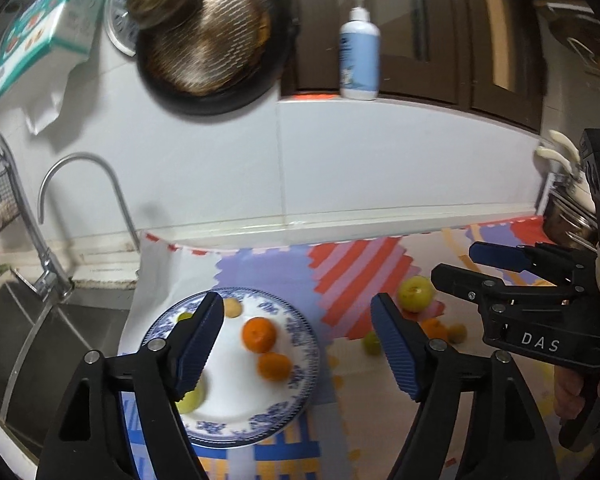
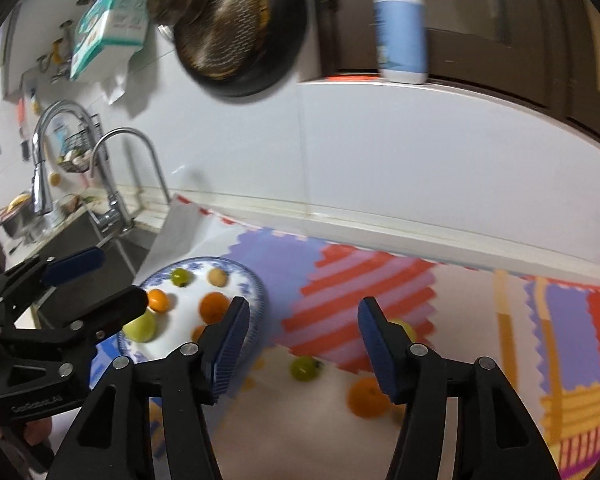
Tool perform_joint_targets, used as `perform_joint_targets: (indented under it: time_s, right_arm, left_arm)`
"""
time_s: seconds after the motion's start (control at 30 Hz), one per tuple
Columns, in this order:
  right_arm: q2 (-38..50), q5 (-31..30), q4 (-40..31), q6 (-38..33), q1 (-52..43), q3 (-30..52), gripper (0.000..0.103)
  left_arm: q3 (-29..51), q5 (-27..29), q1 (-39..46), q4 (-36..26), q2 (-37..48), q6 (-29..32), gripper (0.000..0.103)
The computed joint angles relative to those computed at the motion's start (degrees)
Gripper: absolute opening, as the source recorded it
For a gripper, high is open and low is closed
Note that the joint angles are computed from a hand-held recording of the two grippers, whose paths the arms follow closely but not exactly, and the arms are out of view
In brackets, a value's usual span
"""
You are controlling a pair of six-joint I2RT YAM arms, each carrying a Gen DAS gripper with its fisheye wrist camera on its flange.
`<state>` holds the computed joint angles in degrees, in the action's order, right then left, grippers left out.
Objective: Organize fruits
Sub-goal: 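Lift both tools away from the plate toward the fruits on the mat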
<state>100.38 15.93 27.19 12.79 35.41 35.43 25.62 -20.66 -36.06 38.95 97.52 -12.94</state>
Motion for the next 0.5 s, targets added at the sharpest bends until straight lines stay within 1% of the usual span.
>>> perform_joint_targets:
  time_s: [0.17, 0.27, 0.4, 0.5]
  right_arm:
    - [-3.8, 2.5, 1.5, 0.6, -1.1, -5.9, 0.057]
    - [-4.9, 3.3, 2.3, 0.8, -2.0, -8.5, 0.057]
    - [-4.7, 4.3, 3.0, 0.8, -3.1, -11.0, 0.057]
    - [-2.6, 5.0, 3.8, 1.0, -3.8, -11.8, 0.057]
  left_arm:
    - [0.9, -0.4, -4.0, 3.0, 3.1, 0.8, 0.082]
    - [2.1, -1.0, -5.5, 3.9, 5.8, 1.8, 0.082]
    - [4.5, -0.8, -6.5, 4.2, 10.5, 2.2, 0.082]
    - [7.1, 0.0, -6.4, 3.0, 14.3, 2.3, 0.082]
